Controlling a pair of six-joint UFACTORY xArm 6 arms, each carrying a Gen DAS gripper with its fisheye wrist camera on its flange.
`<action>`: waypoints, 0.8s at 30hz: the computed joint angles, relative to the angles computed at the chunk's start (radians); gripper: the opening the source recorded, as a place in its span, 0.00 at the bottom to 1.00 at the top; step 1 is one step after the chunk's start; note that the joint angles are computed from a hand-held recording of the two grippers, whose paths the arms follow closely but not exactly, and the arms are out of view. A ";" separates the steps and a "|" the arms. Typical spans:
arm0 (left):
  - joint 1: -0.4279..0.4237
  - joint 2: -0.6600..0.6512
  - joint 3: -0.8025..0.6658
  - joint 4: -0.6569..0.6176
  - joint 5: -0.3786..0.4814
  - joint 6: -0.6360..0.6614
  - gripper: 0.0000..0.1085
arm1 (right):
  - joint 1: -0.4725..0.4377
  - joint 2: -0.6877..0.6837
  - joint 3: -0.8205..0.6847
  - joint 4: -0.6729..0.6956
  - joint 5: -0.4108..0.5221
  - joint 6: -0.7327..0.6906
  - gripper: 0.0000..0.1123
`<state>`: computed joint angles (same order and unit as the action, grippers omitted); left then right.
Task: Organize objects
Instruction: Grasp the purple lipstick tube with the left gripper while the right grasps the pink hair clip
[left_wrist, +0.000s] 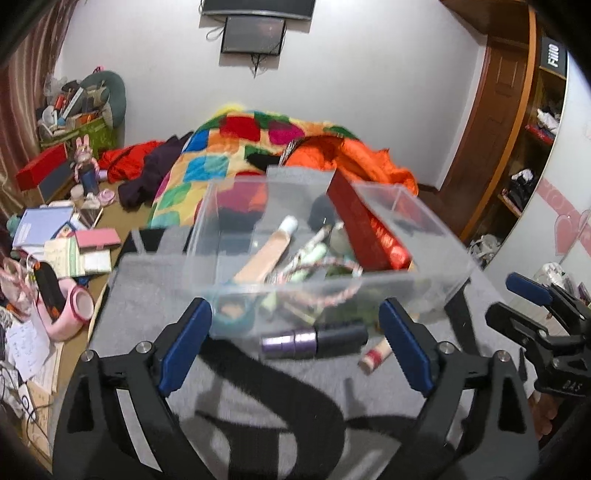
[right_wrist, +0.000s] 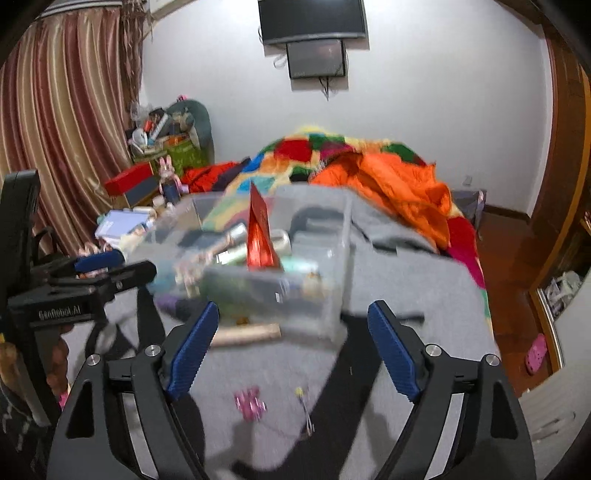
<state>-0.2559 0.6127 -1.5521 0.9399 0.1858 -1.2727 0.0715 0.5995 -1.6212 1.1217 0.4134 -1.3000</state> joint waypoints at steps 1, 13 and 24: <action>-0.004 0.007 0.006 -0.046 0.002 0.043 0.85 | -0.004 -0.002 0.016 -0.023 0.002 0.015 0.72; -0.046 0.128 -0.057 -0.599 0.008 0.473 0.87 | -0.039 0.011 0.097 -0.160 0.081 0.119 0.72; -0.066 0.207 -0.204 -0.573 0.115 0.462 0.89 | 0.018 0.012 0.129 -0.061 -0.032 0.012 0.61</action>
